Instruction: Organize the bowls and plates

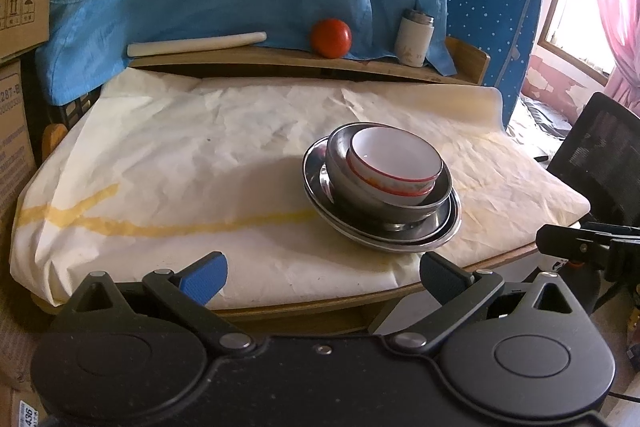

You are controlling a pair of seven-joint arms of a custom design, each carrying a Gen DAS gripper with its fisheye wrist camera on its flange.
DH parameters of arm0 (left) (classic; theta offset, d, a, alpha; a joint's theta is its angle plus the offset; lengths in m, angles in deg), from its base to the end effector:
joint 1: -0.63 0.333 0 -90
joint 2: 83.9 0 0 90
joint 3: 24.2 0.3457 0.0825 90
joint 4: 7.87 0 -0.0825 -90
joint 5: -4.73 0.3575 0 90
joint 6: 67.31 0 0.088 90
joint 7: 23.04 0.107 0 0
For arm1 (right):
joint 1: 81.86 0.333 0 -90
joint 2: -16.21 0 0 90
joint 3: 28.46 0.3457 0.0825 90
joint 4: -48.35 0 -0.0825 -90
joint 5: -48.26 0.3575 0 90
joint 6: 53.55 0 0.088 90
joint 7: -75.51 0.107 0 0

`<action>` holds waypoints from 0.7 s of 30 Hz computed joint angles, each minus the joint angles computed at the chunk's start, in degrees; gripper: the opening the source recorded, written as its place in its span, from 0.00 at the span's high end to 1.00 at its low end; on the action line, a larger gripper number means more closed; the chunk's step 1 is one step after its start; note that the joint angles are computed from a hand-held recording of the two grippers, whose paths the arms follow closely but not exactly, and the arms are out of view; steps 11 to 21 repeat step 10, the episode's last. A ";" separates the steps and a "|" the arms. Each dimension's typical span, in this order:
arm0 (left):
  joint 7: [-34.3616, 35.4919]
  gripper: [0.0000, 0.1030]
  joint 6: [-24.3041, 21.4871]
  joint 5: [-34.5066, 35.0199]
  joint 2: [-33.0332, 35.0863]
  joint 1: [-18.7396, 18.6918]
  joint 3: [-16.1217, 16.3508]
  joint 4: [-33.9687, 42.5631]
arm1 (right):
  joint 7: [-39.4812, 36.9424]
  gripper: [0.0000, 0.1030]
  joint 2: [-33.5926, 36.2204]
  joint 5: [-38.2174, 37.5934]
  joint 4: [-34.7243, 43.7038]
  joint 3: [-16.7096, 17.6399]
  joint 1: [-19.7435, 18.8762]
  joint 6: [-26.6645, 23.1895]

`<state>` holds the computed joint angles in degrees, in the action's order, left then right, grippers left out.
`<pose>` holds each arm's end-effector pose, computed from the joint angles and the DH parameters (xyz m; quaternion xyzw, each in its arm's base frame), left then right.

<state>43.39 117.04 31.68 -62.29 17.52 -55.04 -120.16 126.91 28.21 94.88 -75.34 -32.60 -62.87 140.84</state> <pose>0.6263 -0.1539 0.4657 -0.5665 0.6874 -0.4019 0.2123 0.5745 0.0710 0.4525 -0.6424 0.6105 -0.3267 0.3285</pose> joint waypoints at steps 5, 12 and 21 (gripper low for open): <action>-0.40 0.01 1.47 0.25 1.07 0.63 -1.09 0.62 | 0.70 0.00 0.72 -1.49 1.08 0.82 -1.66 -1.05; -4.08 0.01 1.43 1.66 1.09 -4.41 4.24 2.62 | 4.28 0.00 1.06 -5.92 0.58 6.46 -7.67 3.43; -4.08 0.01 1.43 1.66 1.09 -4.41 4.24 2.62 | 4.28 0.00 1.06 -5.92 0.58 6.46 -7.67 3.43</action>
